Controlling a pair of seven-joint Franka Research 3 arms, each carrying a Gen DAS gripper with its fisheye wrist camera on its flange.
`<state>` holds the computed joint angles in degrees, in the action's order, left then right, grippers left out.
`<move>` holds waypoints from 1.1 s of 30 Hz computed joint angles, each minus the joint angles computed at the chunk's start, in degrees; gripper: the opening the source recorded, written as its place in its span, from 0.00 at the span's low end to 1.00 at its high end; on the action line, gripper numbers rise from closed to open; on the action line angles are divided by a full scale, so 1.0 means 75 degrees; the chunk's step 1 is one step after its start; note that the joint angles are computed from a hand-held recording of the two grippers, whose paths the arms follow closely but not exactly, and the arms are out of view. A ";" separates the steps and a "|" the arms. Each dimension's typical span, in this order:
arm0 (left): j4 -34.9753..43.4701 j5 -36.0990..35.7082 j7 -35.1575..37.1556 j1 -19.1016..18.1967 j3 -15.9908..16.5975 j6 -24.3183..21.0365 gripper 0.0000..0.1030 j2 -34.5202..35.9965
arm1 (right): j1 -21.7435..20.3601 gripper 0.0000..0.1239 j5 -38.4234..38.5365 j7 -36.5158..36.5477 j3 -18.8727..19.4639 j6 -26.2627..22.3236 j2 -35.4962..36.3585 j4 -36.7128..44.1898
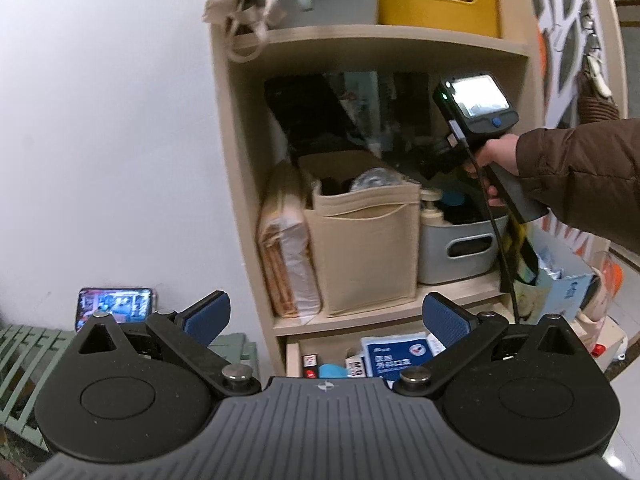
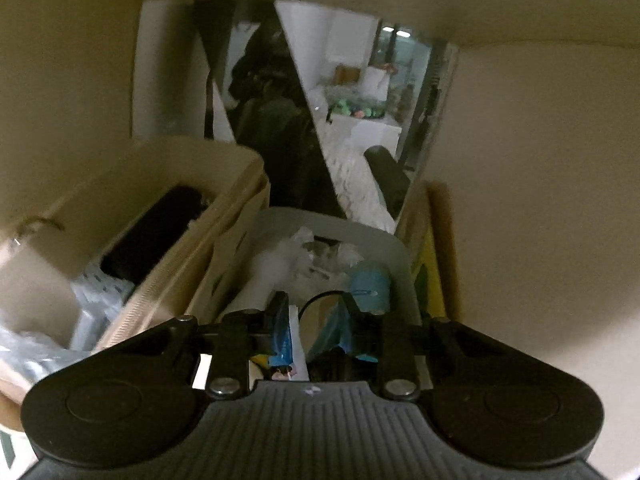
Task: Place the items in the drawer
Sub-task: 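Grasp a blue bag roll in the grey basket with the right gripper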
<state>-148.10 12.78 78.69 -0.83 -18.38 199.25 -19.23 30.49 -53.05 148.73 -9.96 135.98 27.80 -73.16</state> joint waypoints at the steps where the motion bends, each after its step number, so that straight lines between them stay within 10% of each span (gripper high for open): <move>1: 0.0020 -0.0062 0.0006 0.0071 -0.0059 -0.0029 1.00 0.0014 | -0.0046 0.28 0.0061 -0.0258 0.0017 -0.0113 0.0186 0.0247; 17: 0.0481 -0.0683 0.0397 0.1107 -0.1211 -0.0164 1.00 0.0407 | -0.0529 0.31 0.1457 -0.0733 -0.0196 -0.0346 0.1023 0.1298; 27: 0.1075 -0.2577 0.1792 0.2997 -0.3525 -0.0446 1.00 0.0897 | -0.0705 0.31 0.2606 -0.0552 -0.0450 -0.0668 0.1862 0.2511; 33: 0.1268 -0.2223 0.1375 0.2663 -0.3061 -0.0645 1.00 0.1190 | -0.0834 0.34 0.3019 -0.1317 -0.0457 -0.1797 0.2842 0.4154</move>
<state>-138.60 -3.89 89.00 19.15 -41.34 194.41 -10.30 24.23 -30.41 138.86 -13.39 122.51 49.12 -42.00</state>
